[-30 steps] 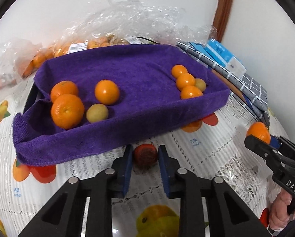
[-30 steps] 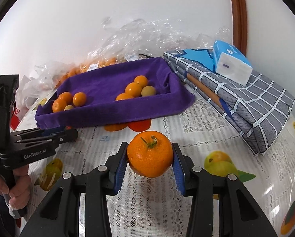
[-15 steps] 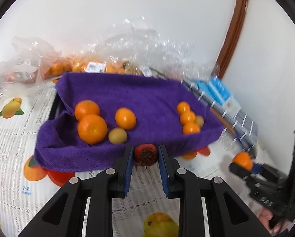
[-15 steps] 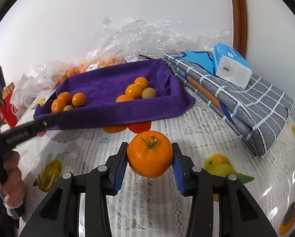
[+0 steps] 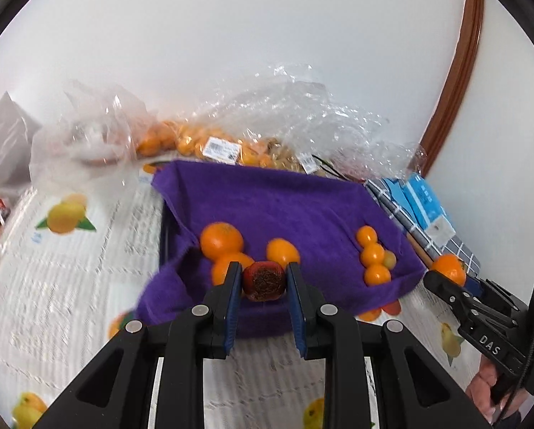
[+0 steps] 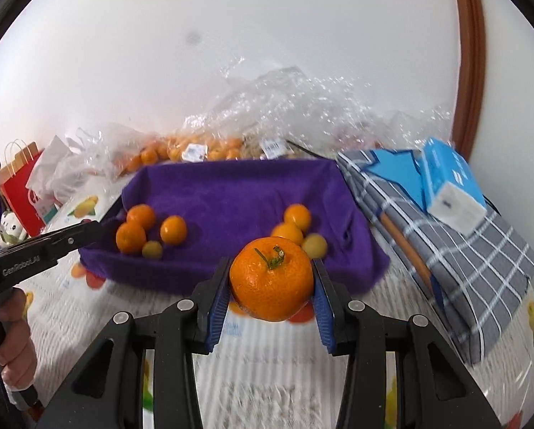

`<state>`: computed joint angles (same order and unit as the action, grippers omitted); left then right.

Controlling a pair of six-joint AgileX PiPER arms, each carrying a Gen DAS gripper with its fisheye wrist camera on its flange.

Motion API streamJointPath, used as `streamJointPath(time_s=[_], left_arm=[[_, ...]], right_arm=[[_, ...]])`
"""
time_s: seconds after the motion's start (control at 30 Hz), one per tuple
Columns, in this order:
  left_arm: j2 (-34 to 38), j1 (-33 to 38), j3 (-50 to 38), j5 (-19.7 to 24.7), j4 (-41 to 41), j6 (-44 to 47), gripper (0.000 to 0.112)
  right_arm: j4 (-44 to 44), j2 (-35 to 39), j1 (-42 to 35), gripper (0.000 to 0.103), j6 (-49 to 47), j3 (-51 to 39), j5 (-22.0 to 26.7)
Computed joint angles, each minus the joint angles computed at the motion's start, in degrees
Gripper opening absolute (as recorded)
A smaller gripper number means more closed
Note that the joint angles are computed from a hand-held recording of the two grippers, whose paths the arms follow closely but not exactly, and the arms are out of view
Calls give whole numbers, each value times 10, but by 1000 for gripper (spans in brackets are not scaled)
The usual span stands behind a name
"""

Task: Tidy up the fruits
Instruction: 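Carry the held tangerine and red fruit onto the purple towel, then open the right gripper on the towel while the left gripper releases the red fruit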

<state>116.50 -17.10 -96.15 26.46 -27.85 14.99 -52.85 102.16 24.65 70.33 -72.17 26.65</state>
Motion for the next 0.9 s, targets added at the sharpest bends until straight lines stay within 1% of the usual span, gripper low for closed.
streamJointPath(time_s=[0.03,0.13,0.17,0.23,0.3,0.37,0.43,0.5,0.63,0.67,0.7,0.8,0.9], left_arm=[[8,1,-21,10,16,-16,24],[30,0,-65,20,41,-45,24],[40,0,-82,26,45,-53,24],[69,-3,-128,42,55,-71,24],[99,-10,-175,57,84,-104,24],[135,-13,-232,80,93,-121,24],[161,-15,-269,98,99,-131,24],[188,-20,-306,114,128,-155,24],[201,-23,-303,111,145,-165,24],[206,-24,-310,120,150,-169,24],[206,-25,-308,117,147,-163,24],[206,-27,-306,114,152,-163,24],[202,-28,-294,101,151,-158,24]], right_arm=[[10,7,-4,43,-16,-13,-1],[38,29,-17,43,-63,-47,-6],[60,40,-23,43,-94,-66,-7],[92,60,-30,43,-139,-96,-9],[120,81,-37,43,-176,-123,-18],[197,110,-49,43,-252,-161,-26],[270,139,-59,43,-322,-193,-28],[308,160,-64,43,-354,-212,-29],[332,178,-68,43,-370,-208,-45],[332,184,-67,43,-375,-214,-38],[327,186,-66,43,-375,-217,-34],[325,188,-66,43,-371,-213,-43],[386,191,-74,43,-422,-214,-43]])
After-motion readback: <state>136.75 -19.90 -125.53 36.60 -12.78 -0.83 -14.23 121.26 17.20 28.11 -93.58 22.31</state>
